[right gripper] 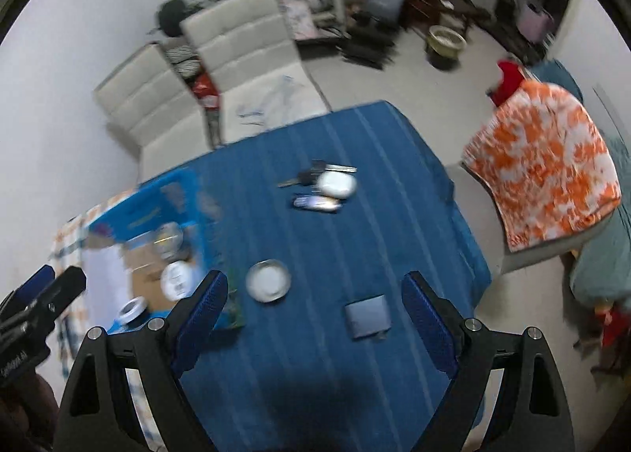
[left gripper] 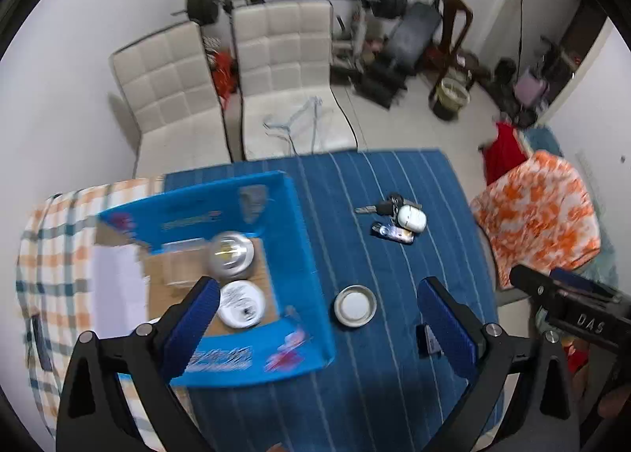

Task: Organize rigid objects
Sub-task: 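Grasp the grey power bank with the right gripper while the left grasps the small silver tin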

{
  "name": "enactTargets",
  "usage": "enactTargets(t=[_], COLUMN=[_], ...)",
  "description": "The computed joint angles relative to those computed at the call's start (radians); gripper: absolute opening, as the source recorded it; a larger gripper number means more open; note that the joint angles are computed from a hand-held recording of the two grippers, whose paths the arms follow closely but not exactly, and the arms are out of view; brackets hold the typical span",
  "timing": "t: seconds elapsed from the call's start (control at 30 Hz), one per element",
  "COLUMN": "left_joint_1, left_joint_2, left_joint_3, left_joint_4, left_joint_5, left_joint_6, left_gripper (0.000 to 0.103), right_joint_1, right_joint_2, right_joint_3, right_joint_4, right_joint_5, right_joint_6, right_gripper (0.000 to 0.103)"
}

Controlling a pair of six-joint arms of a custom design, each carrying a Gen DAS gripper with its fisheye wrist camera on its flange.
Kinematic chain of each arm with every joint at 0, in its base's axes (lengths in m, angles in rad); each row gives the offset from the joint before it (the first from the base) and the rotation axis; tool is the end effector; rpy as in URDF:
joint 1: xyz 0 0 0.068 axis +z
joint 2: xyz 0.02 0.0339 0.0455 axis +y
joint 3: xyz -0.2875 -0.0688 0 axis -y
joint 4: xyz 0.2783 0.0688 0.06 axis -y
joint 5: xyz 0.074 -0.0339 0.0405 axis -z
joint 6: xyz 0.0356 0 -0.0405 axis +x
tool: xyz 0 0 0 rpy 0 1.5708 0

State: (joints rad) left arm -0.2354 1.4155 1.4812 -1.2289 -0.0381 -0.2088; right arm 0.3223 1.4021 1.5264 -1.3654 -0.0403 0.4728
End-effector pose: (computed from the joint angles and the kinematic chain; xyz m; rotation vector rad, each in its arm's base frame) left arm 0.2850 -0.0670 0.3751 0.0256 2.7347 -0.0737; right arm 0.2613 0.0888 0.3873 0.2043 2.8363 0.2360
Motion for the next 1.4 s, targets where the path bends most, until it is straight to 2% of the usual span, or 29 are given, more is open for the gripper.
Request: enactTargets(t=[0.1,0.23,0.43,0.6,0.63,0.7,0.73,0.83,1.0,1.03,1.1,1.13,1.23,1.4], left_joint_1=[-0.078,-0.150,-0.222,-0.257,-0.271,-0.295,-0.307,-0.316,-0.345,-0.344,-0.325,-0.320,-0.341,-0.301], left_joint_2=[0.136,0.233,0.324,0.384,0.396,0.422,0.443,0.497,0.546,0.541,0.559,0.570,0.573,0.532], left_joint_3=[-0.003,-0.040,-0.123,-0.128,-0.131,-0.136,-0.137,-0.132,-0.111,-0.113,-0.103,-0.103,-0.129,-0.165], left_joint_4=[0.041,0.062,0.072,0.065,0.070,0.078,0.078,0.089,0.102,0.119,0.120,0.119,0.149,0.184], left_joint_5=[-0.029,-0.039,-0.088,-0.127,-0.134,-0.149,-0.153,-0.148,-0.207,-0.192,-0.059,-0.032,-0.103,-0.078], left_joint_6=[-0.052,-0.069,-0.110,-0.093,-0.087,-0.086,-0.087,-0.103,-0.140,-0.133,-0.140,-0.152,-0.173,-0.202], left_gripper=[0.103,0.103,0.102,0.102,0.102,0.102,0.102,0.101,0.102,0.102,0.099,0.097,0.094,0.091], right_joint_1=[-0.111,-0.152,-0.151,-0.112,-0.097,-0.076,-0.068,-0.054,-0.136,-0.152,-0.171,-0.183,-0.199,-0.165], right_joint_2=[0.106,0.165,0.174,0.190,0.203,0.222,0.215,0.177,0.155,0.158,0.157,0.152,0.148,0.108], right_joint_3=[-0.074,-0.177,-0.454,-0.613,-0.640,-0.680,-0.692,-0.717,-0.738,-0.726,-0.723,-0.719,-0.711,-0.713], right_joint_4=[0.082,0.138,0.257,0.392,0.427,0.472,0.483,0.490,0.454,0.441,0.432,0.422,0.409,0.381], right_joint_5=[-0.045,-0.046,-0.110,-0.169,-0.166,-0.164,-0.156,-0.117,-0.099,-0.090,-0.075,-0.078,-0.077,-0.071], right_joint_6=[-0.113,-0.176,-0.167,-0.124,-0.128,-0.138,-0.135,-0.135,-0.184,-0.201,-0.217,-0.224,-0.233,-0.203], right_gripper=[0.092,0.092,0.092,0.091,0.090,0.077,0.077,0.067,0.066,0.065,0.065,0.065,0.064,0.064])
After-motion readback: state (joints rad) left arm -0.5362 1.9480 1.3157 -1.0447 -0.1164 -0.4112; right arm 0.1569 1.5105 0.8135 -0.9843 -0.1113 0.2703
